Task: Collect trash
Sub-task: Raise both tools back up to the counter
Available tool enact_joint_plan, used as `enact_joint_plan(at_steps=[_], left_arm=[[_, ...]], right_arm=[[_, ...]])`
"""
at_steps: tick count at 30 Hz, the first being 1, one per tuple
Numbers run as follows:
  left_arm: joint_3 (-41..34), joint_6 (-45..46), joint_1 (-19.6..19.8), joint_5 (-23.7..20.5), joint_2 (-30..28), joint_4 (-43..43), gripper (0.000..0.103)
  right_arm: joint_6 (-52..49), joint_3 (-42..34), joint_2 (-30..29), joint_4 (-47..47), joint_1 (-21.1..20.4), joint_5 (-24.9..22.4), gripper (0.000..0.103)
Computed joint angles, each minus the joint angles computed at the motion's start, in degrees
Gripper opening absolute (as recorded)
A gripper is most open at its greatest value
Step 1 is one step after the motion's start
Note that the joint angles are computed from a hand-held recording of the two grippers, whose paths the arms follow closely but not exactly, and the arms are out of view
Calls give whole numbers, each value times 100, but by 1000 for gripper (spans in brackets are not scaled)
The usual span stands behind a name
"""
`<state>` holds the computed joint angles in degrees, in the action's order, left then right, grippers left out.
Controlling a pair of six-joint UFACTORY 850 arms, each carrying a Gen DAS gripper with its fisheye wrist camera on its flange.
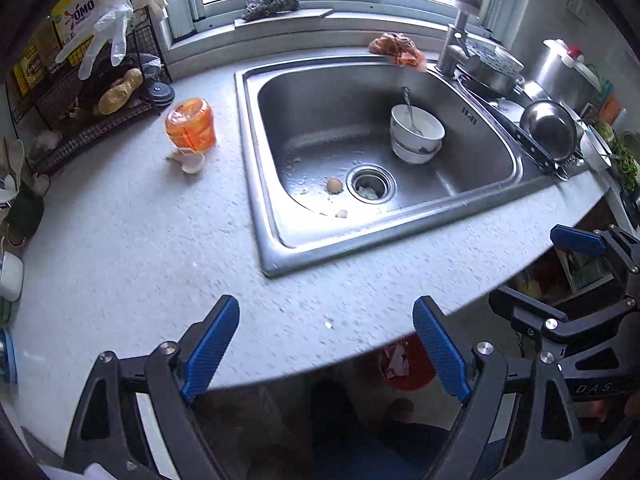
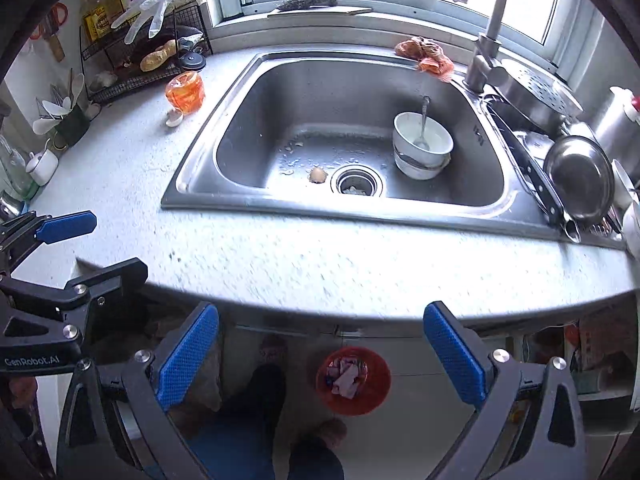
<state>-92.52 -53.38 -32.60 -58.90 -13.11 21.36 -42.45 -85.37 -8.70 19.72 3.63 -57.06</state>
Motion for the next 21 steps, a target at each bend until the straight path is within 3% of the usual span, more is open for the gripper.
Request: enact_joint_plan(at_steps=[11,21], left_arm=[[100,966,1521,231,316,-217,90],[172,1346,2408,248,302,-476,90]], right_arm=[[608,-1975,-1314,-185,1213,-120,102],[761,-3692,-2560,-351,1853,-714,102]])
